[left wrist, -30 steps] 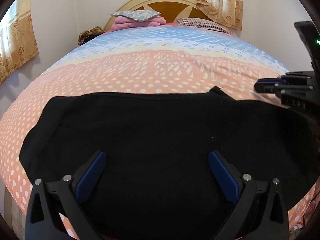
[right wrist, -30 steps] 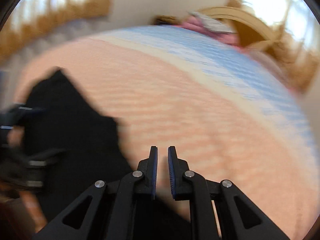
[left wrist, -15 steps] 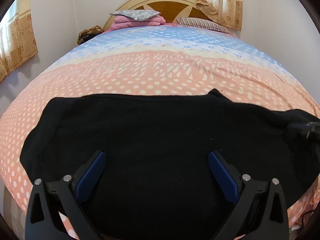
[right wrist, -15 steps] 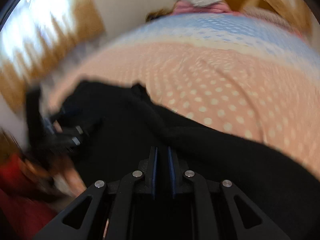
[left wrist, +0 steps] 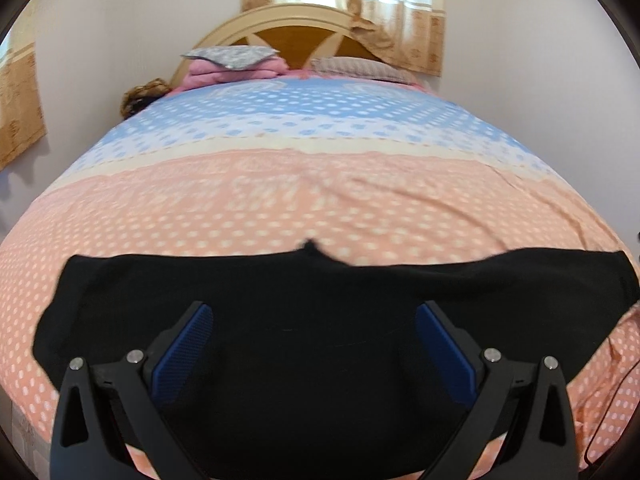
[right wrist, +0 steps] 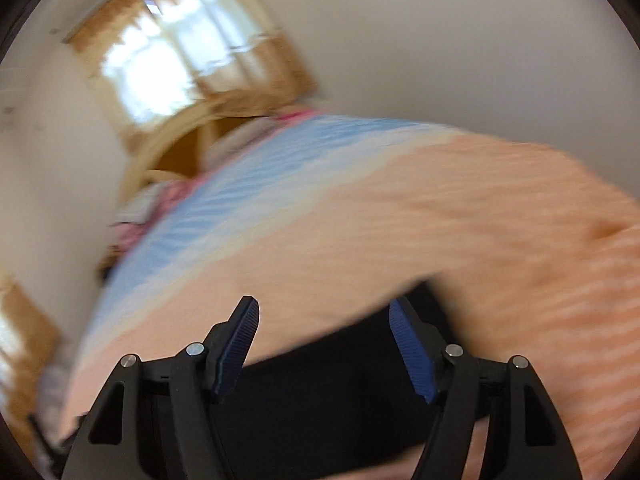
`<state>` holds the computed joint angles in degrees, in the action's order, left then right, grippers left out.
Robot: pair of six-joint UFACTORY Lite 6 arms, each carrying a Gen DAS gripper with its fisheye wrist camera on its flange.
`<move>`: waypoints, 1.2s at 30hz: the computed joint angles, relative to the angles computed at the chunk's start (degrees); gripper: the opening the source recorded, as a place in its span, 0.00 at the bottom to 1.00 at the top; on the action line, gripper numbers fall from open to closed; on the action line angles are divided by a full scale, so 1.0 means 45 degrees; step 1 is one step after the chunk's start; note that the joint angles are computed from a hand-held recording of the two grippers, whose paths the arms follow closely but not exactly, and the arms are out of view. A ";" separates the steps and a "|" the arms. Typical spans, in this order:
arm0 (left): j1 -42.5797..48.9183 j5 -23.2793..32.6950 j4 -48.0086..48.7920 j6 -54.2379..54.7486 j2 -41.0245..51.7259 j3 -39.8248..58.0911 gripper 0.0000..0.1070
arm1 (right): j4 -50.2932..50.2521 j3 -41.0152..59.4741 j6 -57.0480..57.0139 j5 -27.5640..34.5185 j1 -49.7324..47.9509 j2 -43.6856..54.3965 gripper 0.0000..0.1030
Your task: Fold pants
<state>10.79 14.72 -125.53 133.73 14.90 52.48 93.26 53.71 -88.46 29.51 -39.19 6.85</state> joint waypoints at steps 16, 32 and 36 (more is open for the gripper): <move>-0.1876 -0.1146 -0.0002 -0.0527 -0.0815 -0.0441 0.96 | -0.5627 0.2907 0.2475 -0.0002 -0.0674 0.4140 0.12; 0.0291 0.0475 0.1785 -0.1779 -0.0926 -0.0713 0.96 | -0.6033 0.0022 0.5510 -0.1549 0.9529 -0.1194 0.12; 0.1088 0.0828 0.2237 -0.2083 -0.0798 -0.0583 0.96 | -0.4744 0.0935 0.4976 -0.3444 1.2564 0.1128 0.12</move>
<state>15.69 18.44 -115.47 124.36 11.31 49.86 71.91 57.92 -66.07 14.01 17.35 11.92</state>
